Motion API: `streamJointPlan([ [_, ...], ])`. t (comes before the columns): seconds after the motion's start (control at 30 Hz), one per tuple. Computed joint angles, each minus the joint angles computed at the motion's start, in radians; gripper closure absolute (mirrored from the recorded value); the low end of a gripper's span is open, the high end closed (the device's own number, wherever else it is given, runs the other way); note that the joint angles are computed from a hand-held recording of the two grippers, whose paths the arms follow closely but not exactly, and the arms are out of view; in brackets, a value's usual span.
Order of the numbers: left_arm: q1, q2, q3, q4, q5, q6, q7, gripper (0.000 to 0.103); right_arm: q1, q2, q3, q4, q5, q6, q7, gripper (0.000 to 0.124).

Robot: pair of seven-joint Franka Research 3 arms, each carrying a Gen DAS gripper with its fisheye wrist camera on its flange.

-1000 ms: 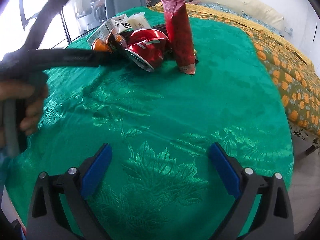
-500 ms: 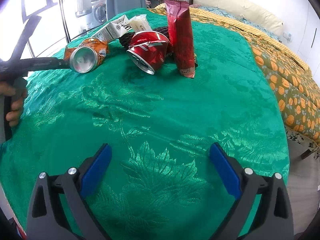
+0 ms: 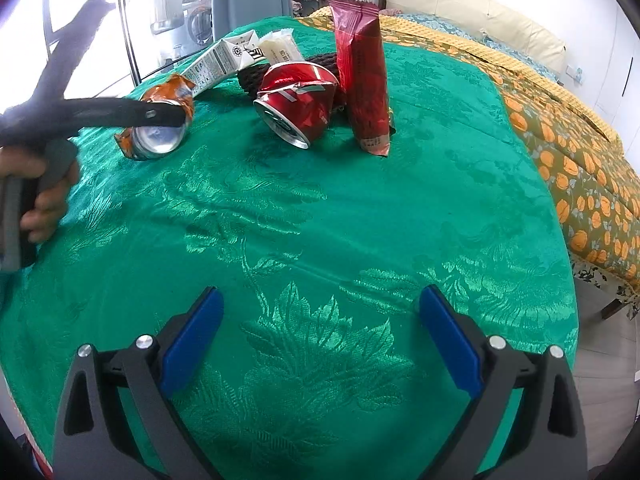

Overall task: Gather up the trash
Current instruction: 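Grasp the crushed orange Fanta can with left tool while right tool grasps the red wrapper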

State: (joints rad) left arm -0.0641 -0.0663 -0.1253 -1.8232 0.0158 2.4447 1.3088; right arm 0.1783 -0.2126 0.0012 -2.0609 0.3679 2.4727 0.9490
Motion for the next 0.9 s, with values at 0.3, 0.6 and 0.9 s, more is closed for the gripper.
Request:
streamJointPlan([
  [0.3, -0.004, 0.014, -0.015, 0.017, 0.048, -0.019, 0.016, 0.042, -0.001, 0.013, -0.003, 0.016, 0.009, -0.015, 0.002, 0.029],
  [0.6, -0.062, -0.163, -0.058, -0.162, 0.109, -0.047, -0.089, 0.038, -0.005, 0.02, -0.006, 0.025, 0.02, -0.029, 0.007, 0.029],
  [0.9, -0.091, -0.194, -0.061, -0.199, 0.173, -0.073, -0.147, 0.023, -0.002, 0.05, -0.022, 0.103, 0.123, -0.007, -0.045, 0.029],
])
